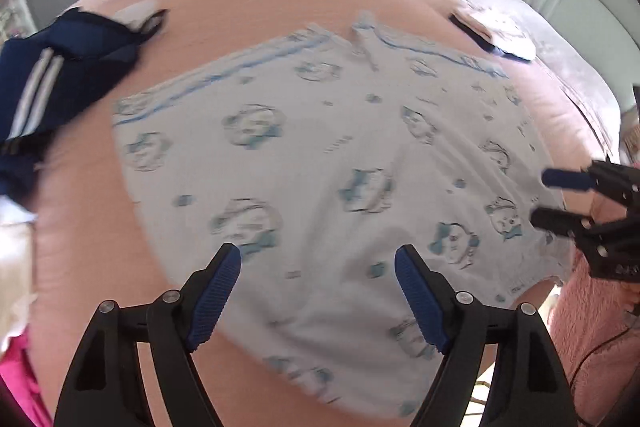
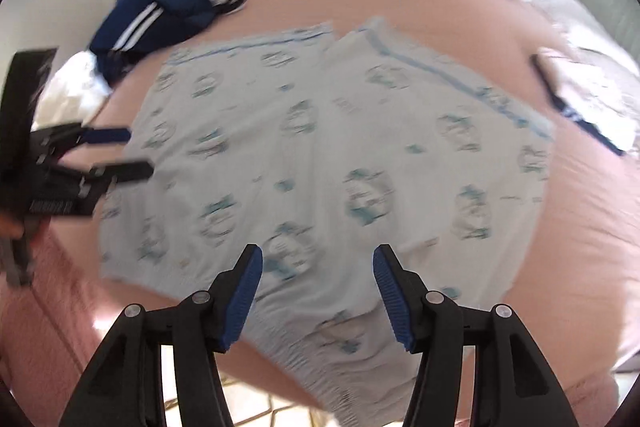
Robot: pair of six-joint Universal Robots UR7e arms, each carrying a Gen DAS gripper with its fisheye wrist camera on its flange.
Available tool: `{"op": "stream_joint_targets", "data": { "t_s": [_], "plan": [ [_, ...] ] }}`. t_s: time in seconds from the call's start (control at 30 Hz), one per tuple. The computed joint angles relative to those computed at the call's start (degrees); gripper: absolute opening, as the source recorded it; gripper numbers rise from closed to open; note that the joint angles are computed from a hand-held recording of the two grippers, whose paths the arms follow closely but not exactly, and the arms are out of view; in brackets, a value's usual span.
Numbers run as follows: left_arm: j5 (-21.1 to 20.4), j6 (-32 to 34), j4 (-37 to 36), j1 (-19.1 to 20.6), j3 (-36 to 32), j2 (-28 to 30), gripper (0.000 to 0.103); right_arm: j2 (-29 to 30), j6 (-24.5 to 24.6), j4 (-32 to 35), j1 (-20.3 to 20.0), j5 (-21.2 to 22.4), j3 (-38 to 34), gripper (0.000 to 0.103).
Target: Fold clothes
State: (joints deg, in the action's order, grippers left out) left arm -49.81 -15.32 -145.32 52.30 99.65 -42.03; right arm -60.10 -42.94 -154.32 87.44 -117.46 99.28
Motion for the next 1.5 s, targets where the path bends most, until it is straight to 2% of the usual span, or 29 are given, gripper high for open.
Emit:
{"op": "stream_joint_targets", "data": {
  "t_s": [0.07,0.13,0.2,0.27,0.33,0.4,0.47,0.53,0.63,0.73,0.8,0.97,1.07,1.13,1.23,1.37,1.5],
  "plan": [
    [3.15,-1.02,5.81,-1.09,-0.49,2.05,0.08,0.59,-1.3,0.04,-0.4,-4.0,-0.09,0.057],
    [4.27,-1.38,5.7,-2.22,1.84,0.84,0.08,0.34,-2.95,1.15,-1.71,-6.43,0.1,0.057],
    [3.15,-3.91,10.03,-2.53,3.04,-1.22,0.08,-2.39,-4.64,3.33,-3.63,-2.69,0.91,0.062],
    [2.59,-6.45,14.33,-2.76,3.58,-2.84,0.081,-3.94,-3.39,6.02,-4.5,-2.74,0.69,0.063],
    [3.54,-8.02,15.6,-3.46,3.63,-3.27,0.081,-4.69,-1.15,8.45,-4.87,-3.14,-0.38,0.063],
    [4.91,-9.22,15.97,-4.34,3.63,-3.39,0.081,-5.4,2.73,12.07,-5.3,-1.26,-2.1,0.063],
    [6.12,-7.97,14.4,-5.41,3.92,-3.05,0.081,-6.04,5.49,13.97,-5.5,1.5,-3.32,0.063],
    [7.28,-5.48,12.07,-6.2,3.98,-2.37,0.081,-6.37,6.01,13.37,-5.02,3.02,-3.61,0.063],
    [10.19,-3.87,9.39,-5.65,2.91,-1.28,0.081,-5.34,3.97,13.13,-3.68,5.03,-5.23,0.063],
    [10.61,-4.4,1.93,-3.39,2.91,-1.77,0.081,-3.59,1.01,11.16,-1.97,5.47,-5.57,0.063],
    [10.45,-5.31,-2.03,-2.04,2.3,-1.72,0.081,-0.63,-0.28,7.67,-0.43,5.52,-4.9,0.063],
    [10.56,6.06,-10.42,2.92,-5.84,4.83,0.081,9.34,-3.27,5.0,3.43,3.78,-10.64,0.063],
    [10.62,6.91,-7.08,4.93,-10.1,6.66,0.081,15.76,-3.74,6.32,4.81,2.49,-17.08,0.063],
    [12.21,7.03,-5.22,5.91,-11.83,7.31,0.081,20.21,-3.37,8.37,5.45,0.58,-22.14,0.063],
    [10.51,8.61,-6.51,8.67,-14.01,7.32,0.081,25.49,-2.93,11.58,5.9,-1.03,-29.02,0.063],
    [9.29,10.27,-8.92,11.02,-16.26,7.27,0.082,30.51,-3.44,13.63,6.39,-0.8,-36.65,0.063],
    [11.42,14.18,-12.75,11.54,-18.72,9.25,0.082,35.92,-4.17,15.6,7.15,-0.91,-45.31,0.063]
  ]
}}
